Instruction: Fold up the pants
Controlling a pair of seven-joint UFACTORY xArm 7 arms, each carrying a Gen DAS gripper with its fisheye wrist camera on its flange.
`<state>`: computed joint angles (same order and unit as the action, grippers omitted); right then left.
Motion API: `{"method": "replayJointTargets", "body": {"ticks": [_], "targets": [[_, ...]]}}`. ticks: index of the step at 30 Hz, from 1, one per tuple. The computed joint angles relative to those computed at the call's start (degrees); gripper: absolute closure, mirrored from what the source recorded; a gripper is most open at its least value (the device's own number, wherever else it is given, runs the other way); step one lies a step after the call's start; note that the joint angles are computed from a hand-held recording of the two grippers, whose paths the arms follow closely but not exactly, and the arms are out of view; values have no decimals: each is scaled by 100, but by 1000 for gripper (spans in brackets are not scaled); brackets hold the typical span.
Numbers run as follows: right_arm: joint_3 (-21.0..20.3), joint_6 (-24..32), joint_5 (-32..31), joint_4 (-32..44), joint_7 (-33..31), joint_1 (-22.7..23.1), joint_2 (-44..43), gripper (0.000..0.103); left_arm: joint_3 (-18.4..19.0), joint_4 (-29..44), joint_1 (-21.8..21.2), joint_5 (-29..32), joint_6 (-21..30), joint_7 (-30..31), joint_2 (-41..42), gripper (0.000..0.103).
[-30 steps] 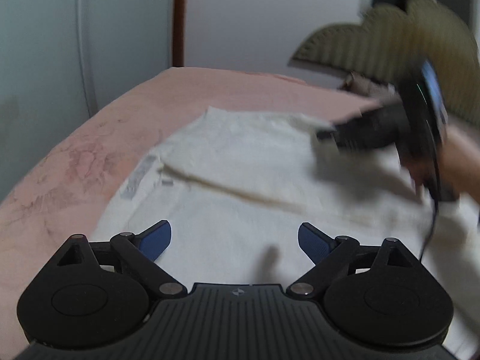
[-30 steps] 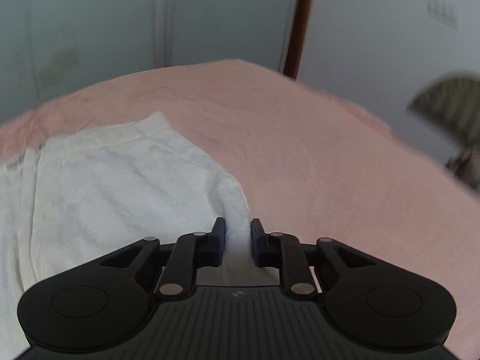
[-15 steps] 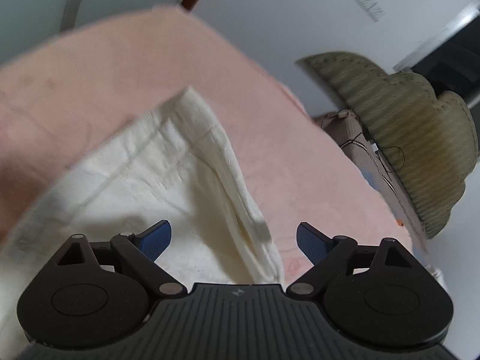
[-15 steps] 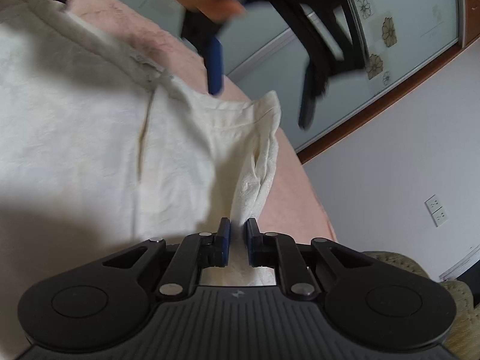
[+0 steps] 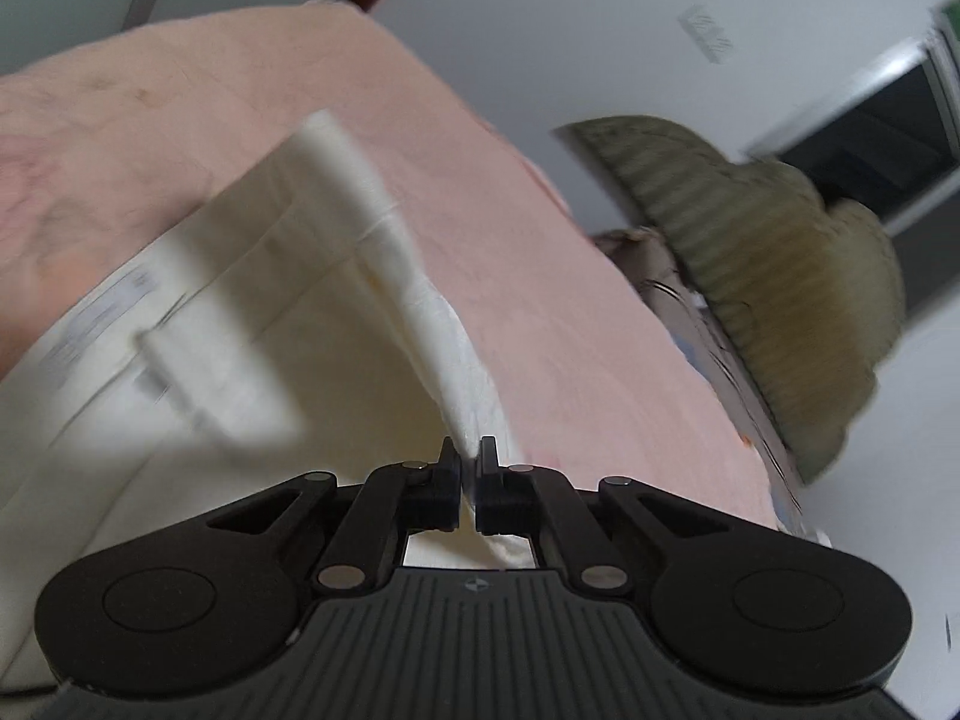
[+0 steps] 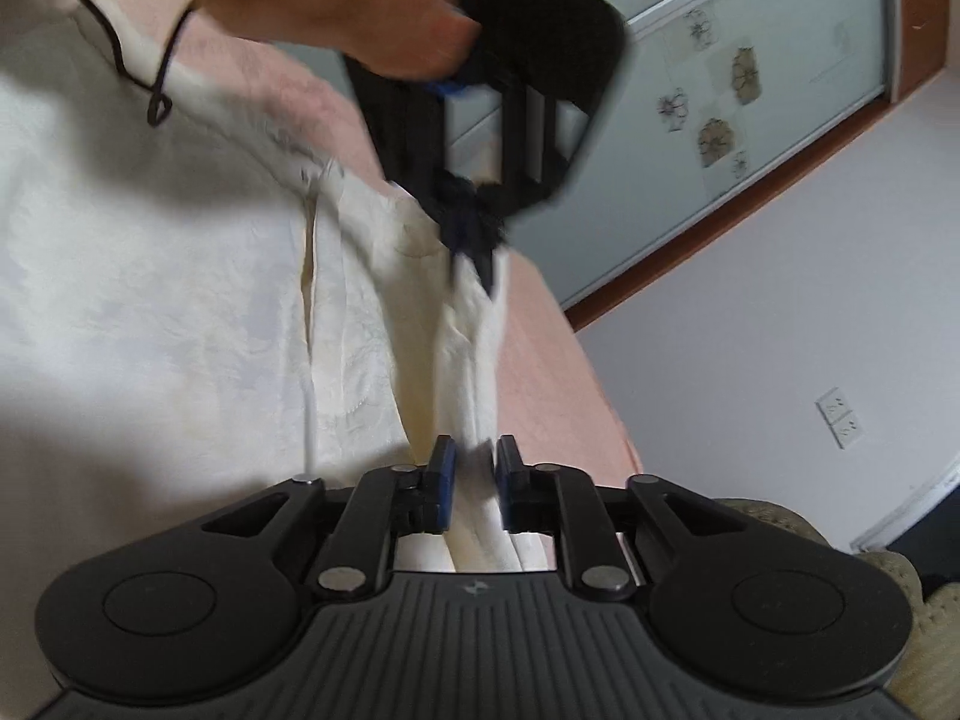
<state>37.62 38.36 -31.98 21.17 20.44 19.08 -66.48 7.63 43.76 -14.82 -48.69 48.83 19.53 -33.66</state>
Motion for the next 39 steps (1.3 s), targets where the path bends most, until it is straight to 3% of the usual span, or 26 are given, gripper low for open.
{"method": "replayJointTargets", "body": {"ticks": [1,3,8,11,12,14,16,18,20,23,30,39], "targets": [[39,244,103,5,14,174,-169,52,155,-195,27,-16,210,101,-301,100],[123,722,256,0,-35,547,-506,26,381,-545,141,30,534,221,-825,100],[469,2449,763,300,-277,1207,-863,27,605,-1565,686,494,769,302,-2428,100],[567,3360,1018,424,-280,1453,-1008,28,783,-1874,808,671,869,222,-2921,100],[637,3627,1057,421,-269,1517,-1063,30,777,-1910,841,734,892,135,-2959,100],[723,3993,1134,437,-179,1584,-1076,50,757,-1930,839,838,894,36,-2940,100],[779,4157,1265,491,29,1657,-1043,80,774,-1957,873,967,891,22,-3000,100],[947,4262,1271,588,91,1705,-854,93,755,-1975,903,1110,907,10,-3138,100],[1301,4544,1313,713,140,1893,-678,97,818,-2053,981,1308,991,88,-3442,100],[1519,4809,1419,982,416,2069,-479,98,966,-1999,1008,1585,1175,240,-3698,99],[1950,5289,1837,1948,818,2037,100,98,1209,-1923,1379,2304,1927,488,-3872,99],[2116,5396,2243,2388,1164,1996,336,98,1189,-2056,1828,2449,2164,535,-3857,96]]}}
